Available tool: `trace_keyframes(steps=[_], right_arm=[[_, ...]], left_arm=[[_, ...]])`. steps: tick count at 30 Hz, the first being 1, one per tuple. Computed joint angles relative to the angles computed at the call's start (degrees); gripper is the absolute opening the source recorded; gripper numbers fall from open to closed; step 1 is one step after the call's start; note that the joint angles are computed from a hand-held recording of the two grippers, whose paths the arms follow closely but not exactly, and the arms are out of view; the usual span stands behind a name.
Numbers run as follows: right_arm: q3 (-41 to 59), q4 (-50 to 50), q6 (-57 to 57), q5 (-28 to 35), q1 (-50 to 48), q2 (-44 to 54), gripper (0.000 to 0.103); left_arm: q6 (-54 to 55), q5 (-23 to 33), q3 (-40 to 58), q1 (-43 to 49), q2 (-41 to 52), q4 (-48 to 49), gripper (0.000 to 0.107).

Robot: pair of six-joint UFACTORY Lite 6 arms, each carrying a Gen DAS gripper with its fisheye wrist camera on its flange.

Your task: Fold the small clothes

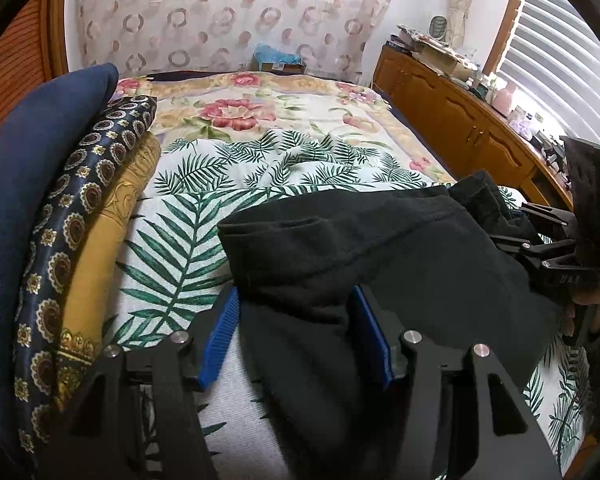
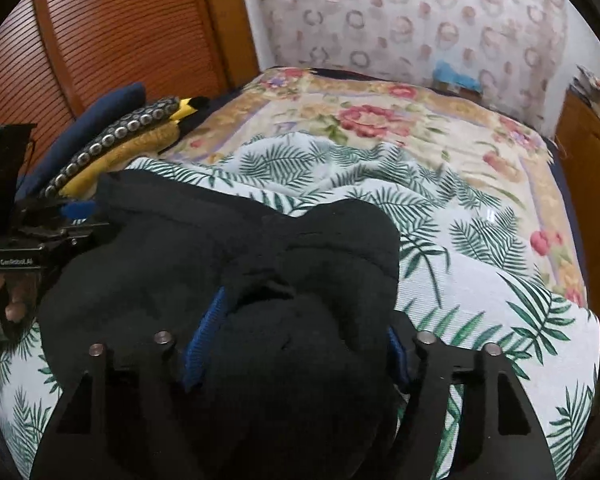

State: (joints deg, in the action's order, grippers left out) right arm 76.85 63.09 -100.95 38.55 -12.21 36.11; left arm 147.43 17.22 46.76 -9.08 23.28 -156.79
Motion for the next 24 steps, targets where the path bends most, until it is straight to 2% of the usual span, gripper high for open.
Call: trace_keyframes(steps=[1, 3, 4, 6, 9, 11, 13, 15, 20, 24], right_arm=[[-0.1, 0.03, -0.18, 0.09, 0.06, -0.08, 0.062], [-0.29, 0.19, -1.09, 0.83, -0.07, -0.01, 0.047], [0.06, -0.1, -0.92, 1.74, -0.3, 0.31, 0.044], [0.51, -0.49, -0.79, 3.71, -0.96, 0.75, 0.031], [-2.31, 2.1, -4.6, 3.75, -1.6, -1.26, 0.022], [-5.26, 4.33, -7.51, 2.84, -1.64, -3.62, 0.02], [-7.25, 6.15, -9.69, 2.65, -1.84, -5.8, 0.019], [-9.68, 8.11, -11.86, 3.5, -2.48, -8.83, 0.018], [-15.98, 12.64, -16.74, 5.02, -3.17, -18.05, 0.017], [-19.7, 14.78, -18.23, 7.55, -3.28, -26.38, 0.017]], left_arm=[[-0.4, -0.02, 0.06, 0.02, 0.04, 0.36, 0.057], [-2.13, 0.12, 0.18, 0.22, 0.12, 1.86, 0.057], [-2.86, 0.2, 0.23, 0.36, 0.2, 2.55, 0.057], [-4.9, 0.63, 0.6, 1.23, 0.63, 5.05, 0.057], [-13.46, 2.82, 0.83, 3.56, 1.03, 13.91, 0.057], [-19.13, 4.75, 0.85, 5.07, 1.22, 20.29, 0.05], [-20.03, 5.23, 0.39, 5.17, 0.81, 21.9, 0.027], [-20.93, 6.4, -0.9, 5.14, -0.38, 23.31, 0.017], [-14.23, 9.82, -11.74, 4.83, -14.2, 16.75, 0.013], [-19.72, 10.46, -22.06, 8.38, -32.3, 22.61, 0.012]])
